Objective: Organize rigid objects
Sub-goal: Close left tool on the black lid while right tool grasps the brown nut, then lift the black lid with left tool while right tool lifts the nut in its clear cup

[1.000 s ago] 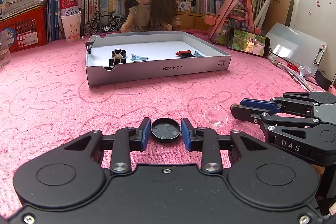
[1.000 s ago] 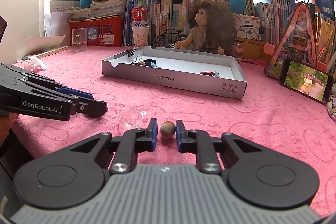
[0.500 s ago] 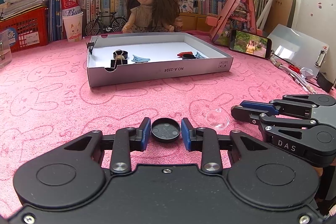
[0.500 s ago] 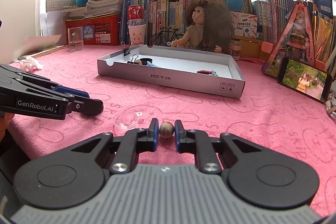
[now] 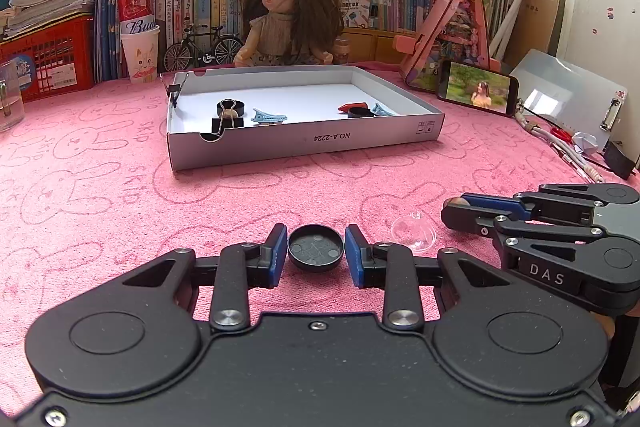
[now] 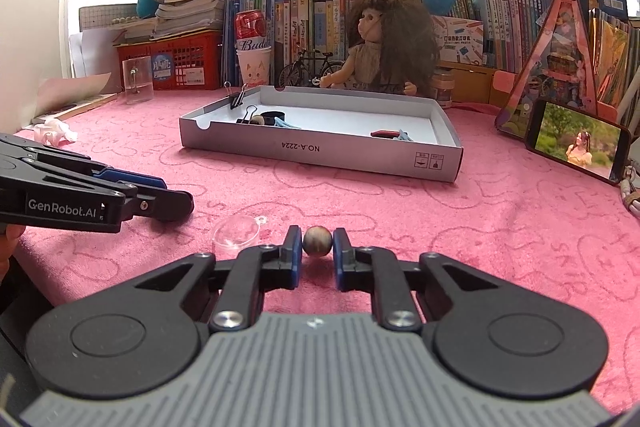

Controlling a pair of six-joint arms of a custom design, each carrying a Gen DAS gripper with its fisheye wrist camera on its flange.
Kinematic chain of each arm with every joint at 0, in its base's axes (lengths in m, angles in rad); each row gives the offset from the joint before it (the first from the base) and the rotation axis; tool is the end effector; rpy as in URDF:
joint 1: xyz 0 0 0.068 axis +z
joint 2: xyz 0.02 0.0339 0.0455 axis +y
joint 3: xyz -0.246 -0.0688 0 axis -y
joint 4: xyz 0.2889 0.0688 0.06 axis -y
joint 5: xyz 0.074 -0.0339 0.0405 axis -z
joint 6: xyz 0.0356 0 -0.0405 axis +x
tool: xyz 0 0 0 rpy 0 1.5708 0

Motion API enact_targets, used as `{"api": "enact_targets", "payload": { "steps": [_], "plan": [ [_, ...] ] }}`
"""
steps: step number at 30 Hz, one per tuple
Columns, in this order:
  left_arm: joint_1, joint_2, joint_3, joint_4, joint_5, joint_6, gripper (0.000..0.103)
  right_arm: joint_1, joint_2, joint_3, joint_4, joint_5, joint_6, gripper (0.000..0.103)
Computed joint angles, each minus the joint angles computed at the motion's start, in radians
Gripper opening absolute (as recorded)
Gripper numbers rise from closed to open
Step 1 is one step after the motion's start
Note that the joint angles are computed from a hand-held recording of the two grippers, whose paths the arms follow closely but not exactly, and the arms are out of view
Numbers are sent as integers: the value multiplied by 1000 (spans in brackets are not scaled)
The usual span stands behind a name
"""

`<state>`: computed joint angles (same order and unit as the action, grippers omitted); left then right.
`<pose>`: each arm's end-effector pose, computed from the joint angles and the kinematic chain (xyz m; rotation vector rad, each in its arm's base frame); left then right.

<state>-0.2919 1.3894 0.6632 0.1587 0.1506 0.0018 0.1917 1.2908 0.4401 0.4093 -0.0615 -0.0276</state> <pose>0.3083 -0.0982 0.1498 0.4021 2.1112 -0.3305 0.2810 0.0568 0.1255 -0.2595 1.9984 0.1664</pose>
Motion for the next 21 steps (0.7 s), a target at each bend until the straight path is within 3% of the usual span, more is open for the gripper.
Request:
{"api": "enact_targets", "payload": {
  "steps": [9, 18, 21],
  "plan": [
    [-1, -6, -4, -1, -10, 3, 30, 26, -58, -13, 17, -47, 2, 20],
    [10, -16, -13, -2, -10, 0, 30, 70, 19, 35, 2, -43, -8, 21],
    [13, -16, -15, 2, -8, 2, 30, 68, 20, 31, 9, -45, -5, 27]
  ]
}}
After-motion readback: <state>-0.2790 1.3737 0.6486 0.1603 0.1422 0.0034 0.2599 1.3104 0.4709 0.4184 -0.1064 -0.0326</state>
